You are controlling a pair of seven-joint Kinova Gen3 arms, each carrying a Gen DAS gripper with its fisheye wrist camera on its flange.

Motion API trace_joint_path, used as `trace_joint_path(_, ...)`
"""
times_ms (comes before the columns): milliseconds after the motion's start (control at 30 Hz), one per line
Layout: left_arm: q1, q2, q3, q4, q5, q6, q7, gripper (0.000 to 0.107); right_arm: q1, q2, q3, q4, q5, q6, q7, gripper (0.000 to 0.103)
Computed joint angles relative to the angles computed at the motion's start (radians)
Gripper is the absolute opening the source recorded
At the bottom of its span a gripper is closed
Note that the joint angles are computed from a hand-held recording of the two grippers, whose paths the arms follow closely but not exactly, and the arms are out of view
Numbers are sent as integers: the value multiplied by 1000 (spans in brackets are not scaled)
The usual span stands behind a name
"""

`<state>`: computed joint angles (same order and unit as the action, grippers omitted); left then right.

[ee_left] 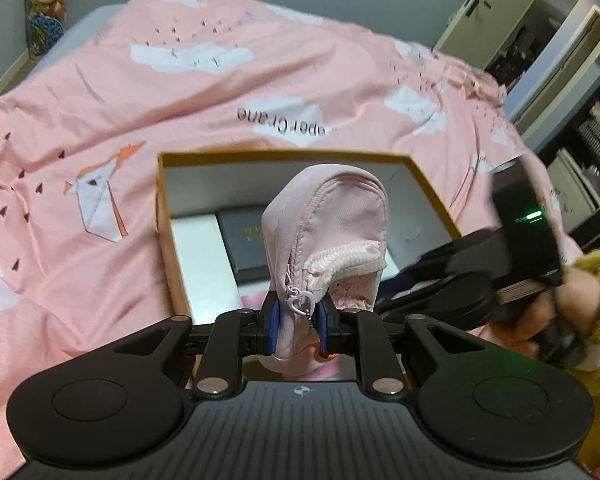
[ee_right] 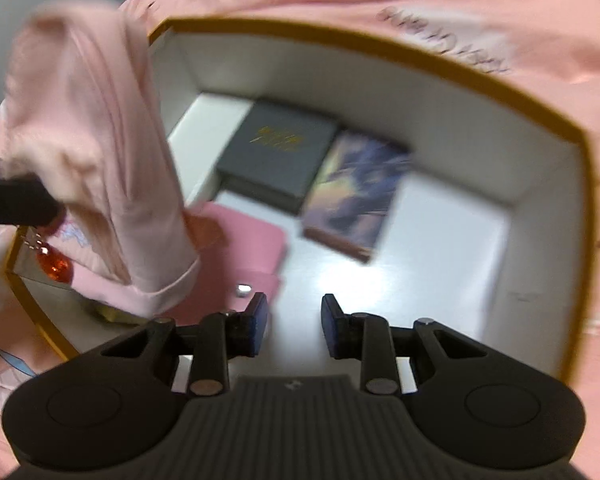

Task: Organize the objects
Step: 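Lower the pink pouch into the orange box and open the left tool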

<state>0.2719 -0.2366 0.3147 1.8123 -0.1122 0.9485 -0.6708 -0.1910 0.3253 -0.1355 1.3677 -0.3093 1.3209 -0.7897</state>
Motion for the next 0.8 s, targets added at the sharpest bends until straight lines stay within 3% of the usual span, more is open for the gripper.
trace_joint_path(100,13,33,-29,-1,55,-20,-30,21,51,-18,15,8,-44,-27,19,32)
trace_joint_path(200,21,73,-67,-3,126,-25,-60,21,88,-27,19,11,-123,-28,-12,43)
trace_joint_path(300,22,105,-96,-1,185,-16,-86,21,132,-12,16,-7,-209,39,-20,47)
trace_joint_path(433,24,138,-106,-19,203,29,-98,21,127,5,6,8,-238,46,-35,48)
trace_joint_path(800,115,256,-68,-150,6,187,2,31,133,52,5,11,-263,103,-105,43)
